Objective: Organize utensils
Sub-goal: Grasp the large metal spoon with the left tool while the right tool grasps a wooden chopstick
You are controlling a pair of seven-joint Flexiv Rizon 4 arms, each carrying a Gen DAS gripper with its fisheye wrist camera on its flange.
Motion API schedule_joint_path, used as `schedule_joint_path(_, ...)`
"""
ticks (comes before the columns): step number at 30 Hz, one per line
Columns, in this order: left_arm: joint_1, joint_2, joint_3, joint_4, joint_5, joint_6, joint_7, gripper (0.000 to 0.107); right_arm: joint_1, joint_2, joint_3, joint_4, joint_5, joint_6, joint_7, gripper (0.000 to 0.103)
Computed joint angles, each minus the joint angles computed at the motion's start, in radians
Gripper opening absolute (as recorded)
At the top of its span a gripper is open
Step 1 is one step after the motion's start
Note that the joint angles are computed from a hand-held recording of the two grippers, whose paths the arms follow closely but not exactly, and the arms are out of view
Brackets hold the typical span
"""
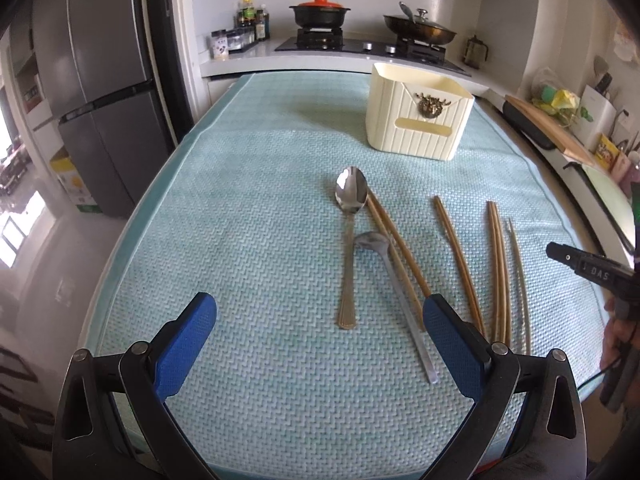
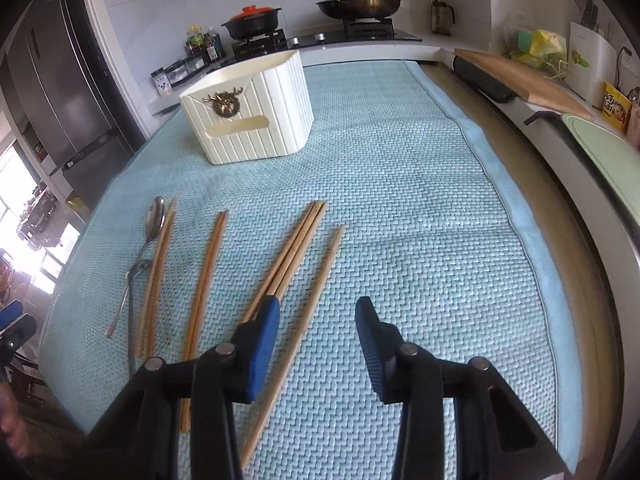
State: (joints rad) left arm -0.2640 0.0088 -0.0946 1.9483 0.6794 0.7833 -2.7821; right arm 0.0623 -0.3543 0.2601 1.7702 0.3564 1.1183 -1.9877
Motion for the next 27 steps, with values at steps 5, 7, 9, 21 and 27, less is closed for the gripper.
schedule_joint_path(5, 0.023, -0.028, 0.025, 0.010, -0.042, 0.054, 0.027, 0.103, 0.072, -0.103, -0.054, -0.071, -0.135, -0.035, 0.121, 0.027)
schedule_joint_path(7, 0.028, -0.038, 0.032, 0.009, -0.048, 0.062, 0.037, 0.103, 0.082, -0.129, -0.058, -0.090, -0.174, -0.051, 0.151, 0.027)
schedule_joint_path(9, 0.031, -0.051, 0.039, 0.006, -0.055, 0.070, 0.049, 0.103, 0.090, -0.145, -0.058, -0.094, -0.210, -0.042, 0.165, 0.027)
schedule_joint_path(21, 0.111, -0.165, 0.100, 0.000, -0.291, 0.264, 0.376, 0.103, 0.132, -0.199, -0.099, -0.092, -0.421, 0.040, 0.301, 0.009)
schedule_joint_path(27, 0.128, -0.288, 0.109, -0.079, -0.445, 0.295, 0.617, 0.103, 0.083, -0.189, -0.060, -0.084, -0.389, 0.035, 0.273, 0.008)
